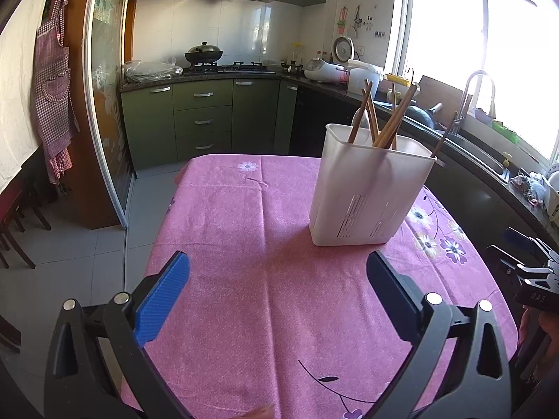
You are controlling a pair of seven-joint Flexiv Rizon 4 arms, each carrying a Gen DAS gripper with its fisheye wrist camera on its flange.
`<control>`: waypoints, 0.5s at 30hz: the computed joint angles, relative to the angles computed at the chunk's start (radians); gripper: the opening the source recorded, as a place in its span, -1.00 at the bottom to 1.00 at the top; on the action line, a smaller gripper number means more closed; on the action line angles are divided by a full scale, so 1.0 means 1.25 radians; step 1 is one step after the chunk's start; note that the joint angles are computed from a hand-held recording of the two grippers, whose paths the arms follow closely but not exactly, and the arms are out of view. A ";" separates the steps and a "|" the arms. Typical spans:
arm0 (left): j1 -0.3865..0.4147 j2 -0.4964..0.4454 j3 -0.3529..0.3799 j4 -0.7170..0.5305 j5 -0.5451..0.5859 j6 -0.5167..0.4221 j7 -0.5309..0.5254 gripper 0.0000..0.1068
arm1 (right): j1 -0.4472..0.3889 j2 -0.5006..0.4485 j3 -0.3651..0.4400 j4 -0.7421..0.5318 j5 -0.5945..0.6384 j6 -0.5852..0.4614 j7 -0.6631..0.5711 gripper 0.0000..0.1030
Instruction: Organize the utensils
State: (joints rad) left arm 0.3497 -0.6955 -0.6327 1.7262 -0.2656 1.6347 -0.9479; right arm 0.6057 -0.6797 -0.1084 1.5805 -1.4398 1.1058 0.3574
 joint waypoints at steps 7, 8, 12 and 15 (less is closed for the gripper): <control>0.005 0.001 -0.004 0.002 0.000 -0.006 0.002 0.81 | 0.001 -0.004 0.000 -0.008 0.006 0.002 -0.011 0.91; 0.006 0.001 -0.005 0.002 0.000 -0.007 0.004 0.81 | 0.002 -0.004 -0.001 -0.008 0.007 0.002 -0.012 0.91; 0.004 0.002 -0.003 0.000 -0.005 -0.011 0.007 0.81 | 0.003 -0.005 -0.003 -0.008 0.009 0.003 -0.013 0.91; 0.004 0.003 -0.004 0.002 -0.008 -0.010 0.010 0.81 | 0.003 -0.006 -0.003 -0.010 0.010 0.006 -0.016 0.91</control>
